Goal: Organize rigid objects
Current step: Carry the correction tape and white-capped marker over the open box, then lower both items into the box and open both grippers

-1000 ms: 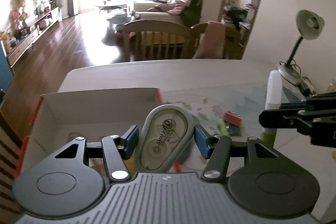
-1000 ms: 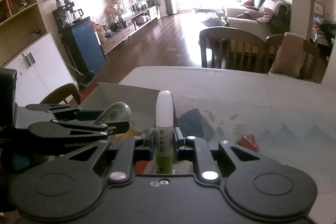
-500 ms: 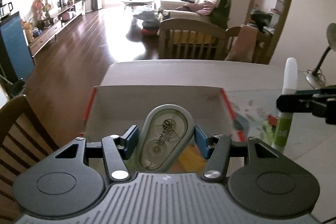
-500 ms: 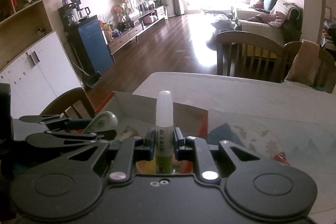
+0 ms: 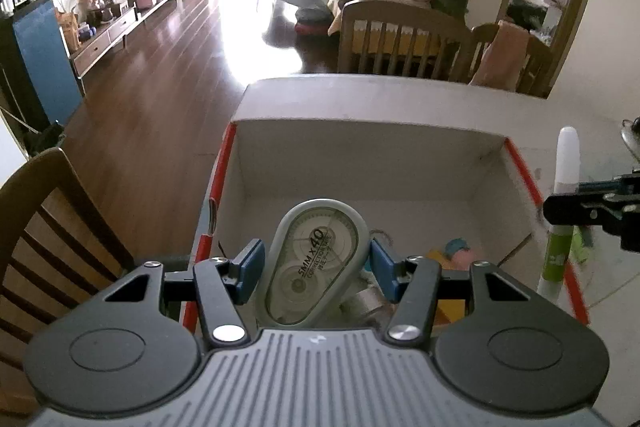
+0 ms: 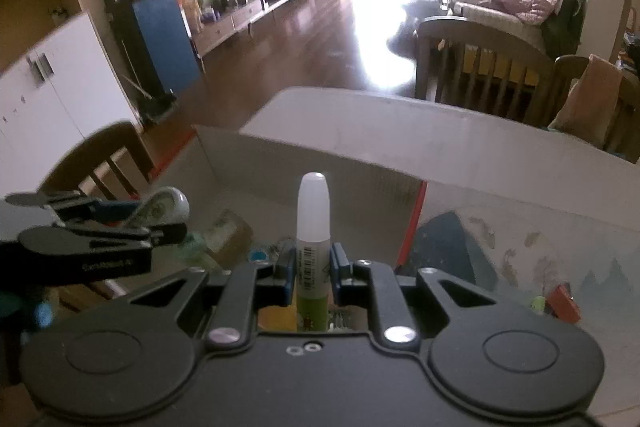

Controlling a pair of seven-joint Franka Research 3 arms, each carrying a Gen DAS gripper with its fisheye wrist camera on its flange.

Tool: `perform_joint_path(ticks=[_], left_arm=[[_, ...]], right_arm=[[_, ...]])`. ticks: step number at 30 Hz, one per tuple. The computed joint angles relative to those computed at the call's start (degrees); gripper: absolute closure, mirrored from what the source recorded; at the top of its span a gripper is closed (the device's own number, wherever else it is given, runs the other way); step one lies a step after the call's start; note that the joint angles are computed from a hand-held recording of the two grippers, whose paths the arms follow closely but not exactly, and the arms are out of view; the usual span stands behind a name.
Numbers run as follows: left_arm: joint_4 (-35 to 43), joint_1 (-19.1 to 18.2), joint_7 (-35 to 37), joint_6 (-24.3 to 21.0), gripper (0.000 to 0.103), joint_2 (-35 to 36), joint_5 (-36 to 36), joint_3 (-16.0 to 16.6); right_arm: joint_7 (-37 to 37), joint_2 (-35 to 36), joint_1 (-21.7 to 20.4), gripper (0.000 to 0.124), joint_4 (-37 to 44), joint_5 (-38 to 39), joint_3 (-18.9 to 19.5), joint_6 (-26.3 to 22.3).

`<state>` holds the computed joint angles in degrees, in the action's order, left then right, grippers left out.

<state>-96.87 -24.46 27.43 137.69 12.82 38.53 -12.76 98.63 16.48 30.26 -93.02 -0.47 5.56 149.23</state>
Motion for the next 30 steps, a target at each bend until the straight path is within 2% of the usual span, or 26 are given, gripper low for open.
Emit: perform_joint_path(ticks=[11, 22, 30], left_arm=[[4.8, -0.5, 5.4, 1.6, 0.046, 5.7, -1.2, 0.5], [9.0, -1.2, 13.8, 2.8, 0.046, 10.7, -7.4, 0.9], [10.2, -1.0, 18.4, 0.4, 0.046, 11.9, -11.5, 0.6]], right_arm=[[1.5, 5.0, 2.1, 0.107, 4.3, -3.2, -1.0, -4.8], [0.6, 8.5, 2.3, 0.105, 8.7, -2.6, -1.2, -9.4], [-0.1, 8.3, 1.8, 0.098, 8.5, -1.2, -1.0, -9.6]])
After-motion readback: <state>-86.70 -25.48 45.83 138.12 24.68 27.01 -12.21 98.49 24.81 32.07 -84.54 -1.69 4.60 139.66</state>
